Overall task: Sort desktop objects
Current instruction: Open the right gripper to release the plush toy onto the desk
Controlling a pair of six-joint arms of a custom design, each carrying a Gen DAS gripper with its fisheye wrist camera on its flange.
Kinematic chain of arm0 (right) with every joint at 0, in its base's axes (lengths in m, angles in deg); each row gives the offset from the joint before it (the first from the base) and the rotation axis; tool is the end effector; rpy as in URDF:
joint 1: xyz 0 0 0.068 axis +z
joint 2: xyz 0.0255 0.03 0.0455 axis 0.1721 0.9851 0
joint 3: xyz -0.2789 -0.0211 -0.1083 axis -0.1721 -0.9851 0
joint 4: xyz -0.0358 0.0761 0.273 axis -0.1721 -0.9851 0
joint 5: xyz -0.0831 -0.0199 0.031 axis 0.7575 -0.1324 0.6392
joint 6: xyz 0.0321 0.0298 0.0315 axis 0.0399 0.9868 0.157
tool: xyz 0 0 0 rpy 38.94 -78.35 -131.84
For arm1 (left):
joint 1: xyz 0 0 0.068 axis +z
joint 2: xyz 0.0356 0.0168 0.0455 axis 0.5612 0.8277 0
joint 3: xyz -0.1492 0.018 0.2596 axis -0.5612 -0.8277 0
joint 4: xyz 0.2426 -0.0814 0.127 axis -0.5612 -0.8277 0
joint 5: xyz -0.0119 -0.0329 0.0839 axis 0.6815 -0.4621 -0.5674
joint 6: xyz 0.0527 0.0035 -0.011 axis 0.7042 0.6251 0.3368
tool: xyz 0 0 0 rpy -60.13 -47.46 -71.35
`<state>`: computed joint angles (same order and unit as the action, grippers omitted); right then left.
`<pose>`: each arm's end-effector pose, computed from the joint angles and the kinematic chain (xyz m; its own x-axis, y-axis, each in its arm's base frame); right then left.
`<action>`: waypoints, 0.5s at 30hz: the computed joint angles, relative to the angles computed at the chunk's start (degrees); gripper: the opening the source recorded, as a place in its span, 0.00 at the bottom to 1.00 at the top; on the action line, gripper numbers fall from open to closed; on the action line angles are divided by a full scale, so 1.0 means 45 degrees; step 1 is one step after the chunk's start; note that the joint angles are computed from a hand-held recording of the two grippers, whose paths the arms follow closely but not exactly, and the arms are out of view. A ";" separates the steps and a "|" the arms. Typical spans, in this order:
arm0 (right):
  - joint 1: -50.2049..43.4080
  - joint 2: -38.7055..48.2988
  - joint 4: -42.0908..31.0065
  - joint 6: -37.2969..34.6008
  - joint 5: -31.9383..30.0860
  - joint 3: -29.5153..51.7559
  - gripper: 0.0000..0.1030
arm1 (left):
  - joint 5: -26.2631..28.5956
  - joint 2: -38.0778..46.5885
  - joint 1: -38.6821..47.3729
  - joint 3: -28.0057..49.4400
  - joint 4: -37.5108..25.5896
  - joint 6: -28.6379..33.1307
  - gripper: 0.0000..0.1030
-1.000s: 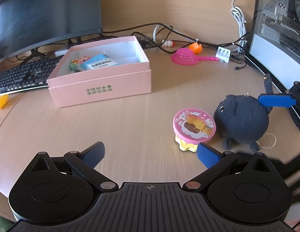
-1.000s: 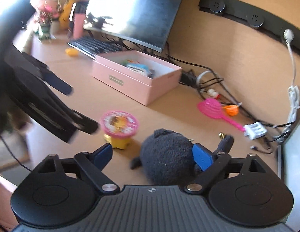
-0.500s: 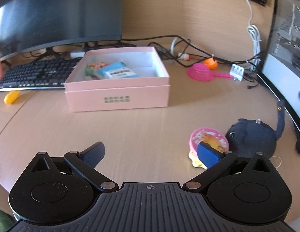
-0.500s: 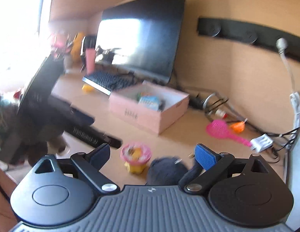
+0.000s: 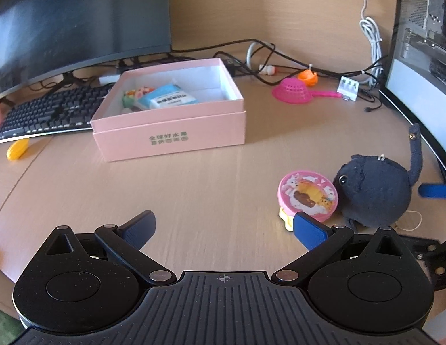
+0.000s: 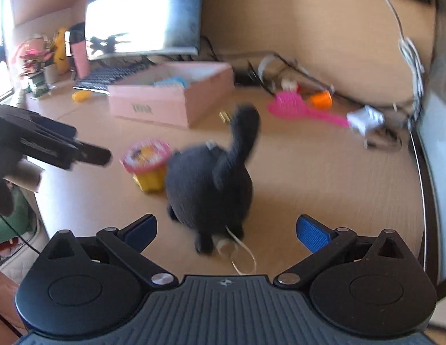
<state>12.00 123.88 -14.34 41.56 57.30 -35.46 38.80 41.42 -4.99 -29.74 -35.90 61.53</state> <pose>0.2993 0.0237 0.0861 -0.5906 -0.2712 -0.7600 -0.4656 0.8838 0.0465 0.2871 -0.2128 0.1214 -0.6976 0.0459 -0.7150 0.0291 0.9989 0.0358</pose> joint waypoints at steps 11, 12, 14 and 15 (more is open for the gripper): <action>-0.0507 0.0522 0.0389 0.0872 -0.0143 -0.0342 1.00 | -0.0234 -0.0102 -0.0204 0.0218 -0.0176 0.0245 1.00; -0.0308 0.0427 0.0352 0.0859 0.0249 -0.0367 1.00 | -0.0341 -0.0159 -0.0256 0.0152 -0.0096 0.0388 1.00; 0.0176 0.0342 0.0218 0.0529 0.1117 -0.0391 1.00 | -0.0507 -0.0313 -0.0258 0.0009 0.0017 0.0703 1.00; 0.0281 0.0354 0.0125 0.0357 0.1305 -0.0340 1.00 | -0.0625 -0.0399 -0.0188 -0.0023 -0.0056 0.0820 1.00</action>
<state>13.27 125.48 -13.78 43.17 63.17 -36.98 35.99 39.63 -5.84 -29.85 -36.15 65.22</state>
